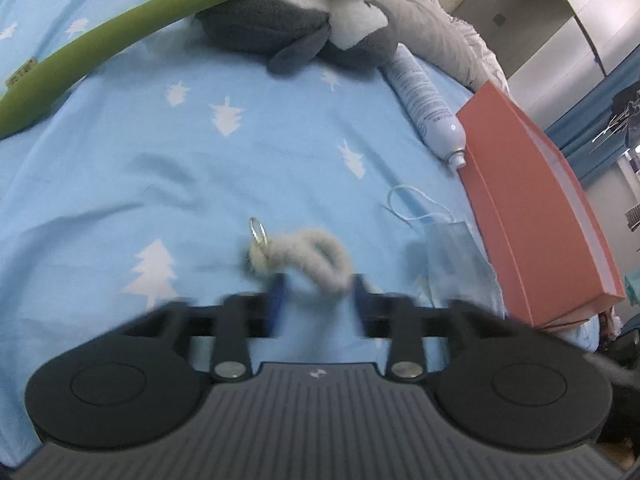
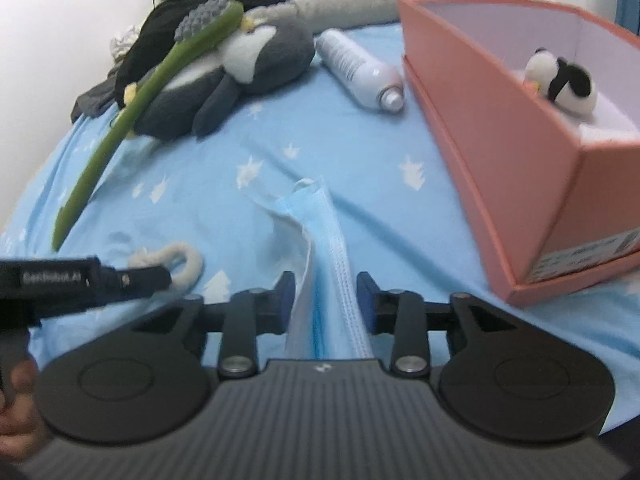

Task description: Organize soft objects

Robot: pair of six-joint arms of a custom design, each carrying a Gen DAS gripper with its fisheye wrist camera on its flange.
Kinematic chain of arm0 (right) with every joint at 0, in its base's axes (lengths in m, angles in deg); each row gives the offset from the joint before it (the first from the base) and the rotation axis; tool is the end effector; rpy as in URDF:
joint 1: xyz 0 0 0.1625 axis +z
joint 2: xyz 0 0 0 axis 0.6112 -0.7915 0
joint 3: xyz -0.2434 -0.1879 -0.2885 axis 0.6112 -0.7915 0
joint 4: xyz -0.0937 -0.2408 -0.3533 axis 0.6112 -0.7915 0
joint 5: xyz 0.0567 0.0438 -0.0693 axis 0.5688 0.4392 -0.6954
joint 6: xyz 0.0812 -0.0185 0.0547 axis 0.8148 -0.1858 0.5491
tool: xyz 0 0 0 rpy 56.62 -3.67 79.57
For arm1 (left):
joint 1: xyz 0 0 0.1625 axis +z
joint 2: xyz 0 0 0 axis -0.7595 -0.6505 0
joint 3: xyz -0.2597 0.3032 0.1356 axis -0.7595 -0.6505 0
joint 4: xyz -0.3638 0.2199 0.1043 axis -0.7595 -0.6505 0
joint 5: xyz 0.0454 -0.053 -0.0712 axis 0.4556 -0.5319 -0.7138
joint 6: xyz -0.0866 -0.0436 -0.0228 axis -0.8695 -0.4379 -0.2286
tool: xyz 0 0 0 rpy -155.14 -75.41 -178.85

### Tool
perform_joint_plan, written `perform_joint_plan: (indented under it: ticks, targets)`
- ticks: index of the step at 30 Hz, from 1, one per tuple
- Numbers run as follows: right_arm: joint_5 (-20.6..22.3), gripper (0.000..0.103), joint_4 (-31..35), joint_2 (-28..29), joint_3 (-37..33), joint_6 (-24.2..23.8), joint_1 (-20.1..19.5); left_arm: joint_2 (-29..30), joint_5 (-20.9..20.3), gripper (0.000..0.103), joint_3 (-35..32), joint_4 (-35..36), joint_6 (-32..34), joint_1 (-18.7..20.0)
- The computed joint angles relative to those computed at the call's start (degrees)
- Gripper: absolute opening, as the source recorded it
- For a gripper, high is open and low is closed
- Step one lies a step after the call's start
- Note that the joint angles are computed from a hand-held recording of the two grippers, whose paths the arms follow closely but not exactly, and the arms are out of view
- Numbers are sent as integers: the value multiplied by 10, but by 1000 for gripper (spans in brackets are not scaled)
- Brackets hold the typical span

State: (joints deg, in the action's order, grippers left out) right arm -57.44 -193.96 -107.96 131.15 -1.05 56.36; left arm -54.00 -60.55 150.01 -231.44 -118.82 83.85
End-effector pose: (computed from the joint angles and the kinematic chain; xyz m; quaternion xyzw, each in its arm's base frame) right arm 0.1302 -0.3719 0.1109 0.2359 -0.9145 0.2556 0.2068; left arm -0.1194 -0.3339 0.0886 -0.0817 0.9081 -0.3613 0.1955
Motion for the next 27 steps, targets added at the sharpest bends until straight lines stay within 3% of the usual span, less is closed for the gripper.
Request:
perform_joint_plan:
  ticks: [1,4,8,12,27]
  targets:
    - [-4,38,-10,-1,2,-7,3,-4,7,66,2,12,-7,-8]
    - [4,38,-38,-13,14,-36,10,-18,21,67,1,68,-21,-25]
    - [26,38,-36,-31,27,-66,14,-36,43,79,-2,157,-60,-45]
    - [8,38,-48,-13,22,-62,13,-37,62,80,-9,194,-60,-50]
    - [8,39,-57,46,6,-97,-16,32,86,80,-27,38,58,-10]
